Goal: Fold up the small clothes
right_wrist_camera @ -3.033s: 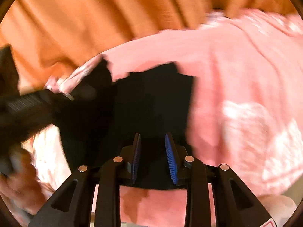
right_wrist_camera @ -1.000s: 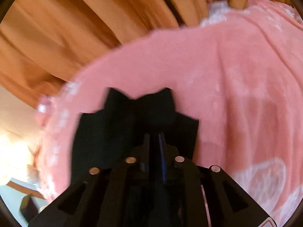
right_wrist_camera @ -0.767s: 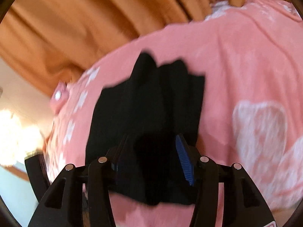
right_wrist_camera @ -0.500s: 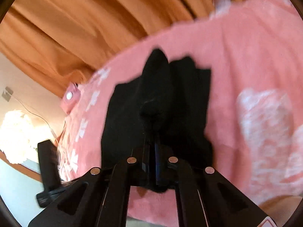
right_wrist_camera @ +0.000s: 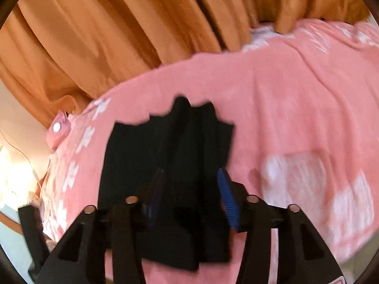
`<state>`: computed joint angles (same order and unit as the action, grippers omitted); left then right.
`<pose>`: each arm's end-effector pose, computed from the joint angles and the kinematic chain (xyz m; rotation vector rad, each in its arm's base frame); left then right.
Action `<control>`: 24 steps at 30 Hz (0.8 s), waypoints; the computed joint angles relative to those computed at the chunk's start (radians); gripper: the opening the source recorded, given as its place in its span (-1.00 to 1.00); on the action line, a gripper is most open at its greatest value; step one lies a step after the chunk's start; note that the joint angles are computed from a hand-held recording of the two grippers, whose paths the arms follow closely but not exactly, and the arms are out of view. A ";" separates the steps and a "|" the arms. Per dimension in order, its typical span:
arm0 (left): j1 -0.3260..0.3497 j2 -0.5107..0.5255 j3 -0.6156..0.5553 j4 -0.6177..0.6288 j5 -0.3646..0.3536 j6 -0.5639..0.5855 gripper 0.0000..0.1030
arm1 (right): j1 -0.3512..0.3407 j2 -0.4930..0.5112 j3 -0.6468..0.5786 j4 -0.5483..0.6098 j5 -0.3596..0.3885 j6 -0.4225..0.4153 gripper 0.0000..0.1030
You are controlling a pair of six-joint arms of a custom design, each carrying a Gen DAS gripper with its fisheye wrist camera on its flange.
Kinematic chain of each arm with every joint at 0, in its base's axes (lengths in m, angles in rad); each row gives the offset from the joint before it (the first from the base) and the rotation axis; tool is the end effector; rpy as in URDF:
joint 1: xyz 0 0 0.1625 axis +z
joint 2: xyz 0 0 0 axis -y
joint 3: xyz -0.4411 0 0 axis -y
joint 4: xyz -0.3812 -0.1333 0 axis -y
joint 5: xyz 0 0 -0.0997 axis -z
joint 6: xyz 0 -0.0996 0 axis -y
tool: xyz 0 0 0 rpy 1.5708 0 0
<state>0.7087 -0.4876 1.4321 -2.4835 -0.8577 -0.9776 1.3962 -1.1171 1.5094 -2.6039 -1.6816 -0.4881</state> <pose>-0.4102 -0.6130 -0.0182 -0.1340 2.5835 -0.7416 0.0015 -0.6955 0.3935 0.3751 -2.6940 0.8043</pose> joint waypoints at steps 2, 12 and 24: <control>-0.002 0.008 -0.024 0.013 0.021 0.013 0.34 | 0.008 0.074 -0.093 0.093 -0.015 0.017 -0.08; 0.038 0.045 -0.102 0.144 0.049 -0.022 0.43 | -0.051 0.135 -0.180 0.205 0.043 0.048 -0.94; 0.005 -0.004 -0.012 0.150 0.016 -0.079 0.38 | -0.039 -0.103 0.150 0.183 -0.017 0.010 -0.31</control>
